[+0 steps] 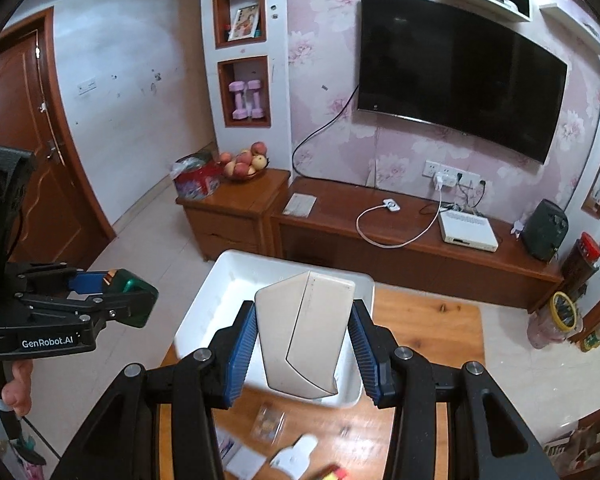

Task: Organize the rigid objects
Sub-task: 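Place the green jar in the tray with the left tool while the right tool places the beige box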

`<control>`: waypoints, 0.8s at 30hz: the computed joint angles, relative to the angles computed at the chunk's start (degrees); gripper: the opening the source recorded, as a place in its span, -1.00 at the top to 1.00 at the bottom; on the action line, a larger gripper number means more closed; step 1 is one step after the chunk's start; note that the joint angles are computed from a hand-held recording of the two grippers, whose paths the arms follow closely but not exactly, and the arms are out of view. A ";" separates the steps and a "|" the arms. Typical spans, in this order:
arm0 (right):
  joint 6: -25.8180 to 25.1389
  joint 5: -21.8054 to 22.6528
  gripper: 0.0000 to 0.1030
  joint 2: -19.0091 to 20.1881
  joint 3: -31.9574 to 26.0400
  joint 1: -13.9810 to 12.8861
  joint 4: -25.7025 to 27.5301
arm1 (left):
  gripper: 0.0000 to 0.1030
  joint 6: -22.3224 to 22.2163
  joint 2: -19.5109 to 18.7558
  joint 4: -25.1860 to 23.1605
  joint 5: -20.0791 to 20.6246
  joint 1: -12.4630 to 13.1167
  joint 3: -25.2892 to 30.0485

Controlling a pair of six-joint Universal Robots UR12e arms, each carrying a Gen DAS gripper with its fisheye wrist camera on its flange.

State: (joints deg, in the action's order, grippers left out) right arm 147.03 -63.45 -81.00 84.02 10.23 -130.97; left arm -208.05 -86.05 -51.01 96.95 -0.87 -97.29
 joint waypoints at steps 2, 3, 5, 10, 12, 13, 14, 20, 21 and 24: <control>0.97 -0.64 0.10 2.32 -2.81 0.85 2.34 | 0.02 -1.00 -1.42 -0.84 -0.42 0.82 0.64; 1.93 -1.02 0.10 3.66 -4.39 1.28 3.45 | 0.02 -1.41 -2.29 -1.26 -0.68 1.22 0.97; 3.89 -1.99 0.10 6.48 -7.52 2.07 5.79 | 0.02 -1.78 -4.08 -2.26 -1.05 1.80 1.57; 7.80 -5.44 0.10 13.42 -14.29 3.88 12.31 | 0.01 -2.39 -8.23 -5.76 -1.43 2.64 2.85; 8.56 -7.90 0.10 15.91 -16.08 4.64 13.98 | 0.02 -3.05 -9.55 -6.82 -1.87 3.12 2.97; 8.87 -8.92 0.10 17.07 -16.97 4.98 14.68 | 0.02 -3.60 -10.21 -7.16 -1.85 3.34 2.98; 9.20 -9.92 0.10 18.19 -17.70 5.30 15.35 | 0.02 -4.19 -10.72 -7.44 -1.85 3.53 2.95; 10.99 -13.18 0.11 23.29 -20.77 6.62 18.88 | 0.01 -6.12 -13.39 -8.72 -2.70 4.69 2.89; 11.00 -13.66 0.11 23.83 -20.96 6.81 19.06 | 0.02 -6.31 -13.71 -8.90 -2.80 4.80 2.83; 10.93 -14.85 0.11 25.36 -21.60 7.26 20.23 | 0.01 -6.44 -14.53 -9.25 -2.94 4.99 2.87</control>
